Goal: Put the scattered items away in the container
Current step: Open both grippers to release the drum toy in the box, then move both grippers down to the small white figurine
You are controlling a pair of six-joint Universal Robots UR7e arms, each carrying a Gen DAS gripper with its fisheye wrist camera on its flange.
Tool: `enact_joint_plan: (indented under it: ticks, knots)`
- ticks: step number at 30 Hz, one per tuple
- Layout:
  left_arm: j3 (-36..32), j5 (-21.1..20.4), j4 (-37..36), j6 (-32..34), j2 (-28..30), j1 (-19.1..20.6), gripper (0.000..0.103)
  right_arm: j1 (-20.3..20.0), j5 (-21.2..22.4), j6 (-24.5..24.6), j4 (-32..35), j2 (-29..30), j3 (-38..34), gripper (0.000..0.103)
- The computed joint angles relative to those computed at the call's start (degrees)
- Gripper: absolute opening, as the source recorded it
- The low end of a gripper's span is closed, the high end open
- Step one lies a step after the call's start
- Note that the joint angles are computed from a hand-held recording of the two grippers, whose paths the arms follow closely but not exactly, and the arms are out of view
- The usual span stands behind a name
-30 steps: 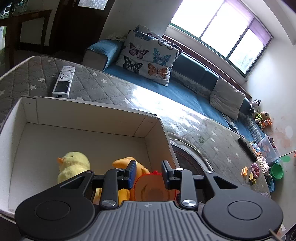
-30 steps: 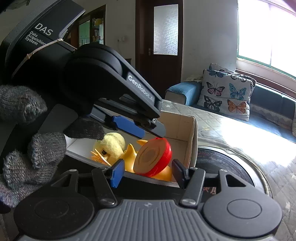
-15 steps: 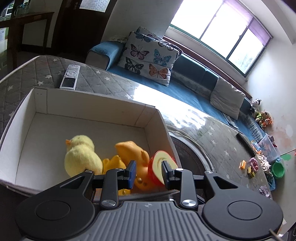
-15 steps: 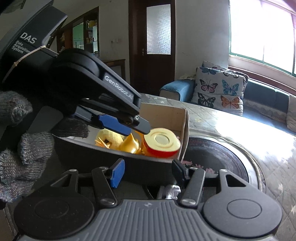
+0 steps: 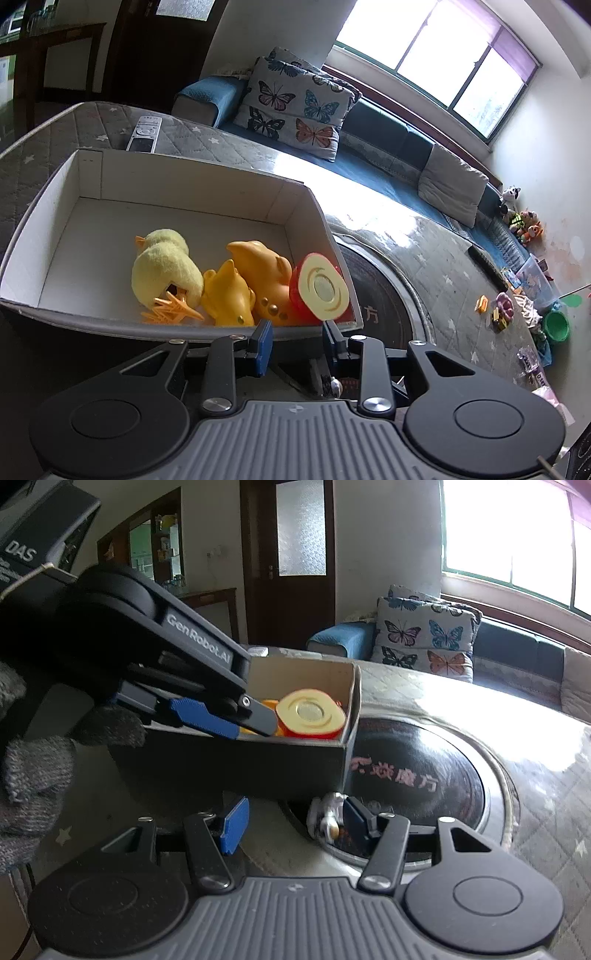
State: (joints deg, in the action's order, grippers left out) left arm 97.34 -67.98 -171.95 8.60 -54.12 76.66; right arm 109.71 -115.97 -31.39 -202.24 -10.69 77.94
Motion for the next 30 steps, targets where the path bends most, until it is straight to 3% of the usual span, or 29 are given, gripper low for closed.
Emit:
enact_joint_plan:
  ticks: [18, 30]
  knots:
    - [3.42, 1.0, 0.87, -0.63, 0.04, -0.68, 0.032, -0.83, -1.9, 3.57, -3.59, -1.08, 5.36, 0.058]
    - [1.19, 1.15, 2.44, -2.54, 1.52, -0.2, 0.032, -1.39, -2.31, 4.32, -2.14, -0.33, 3.66, 0.057]
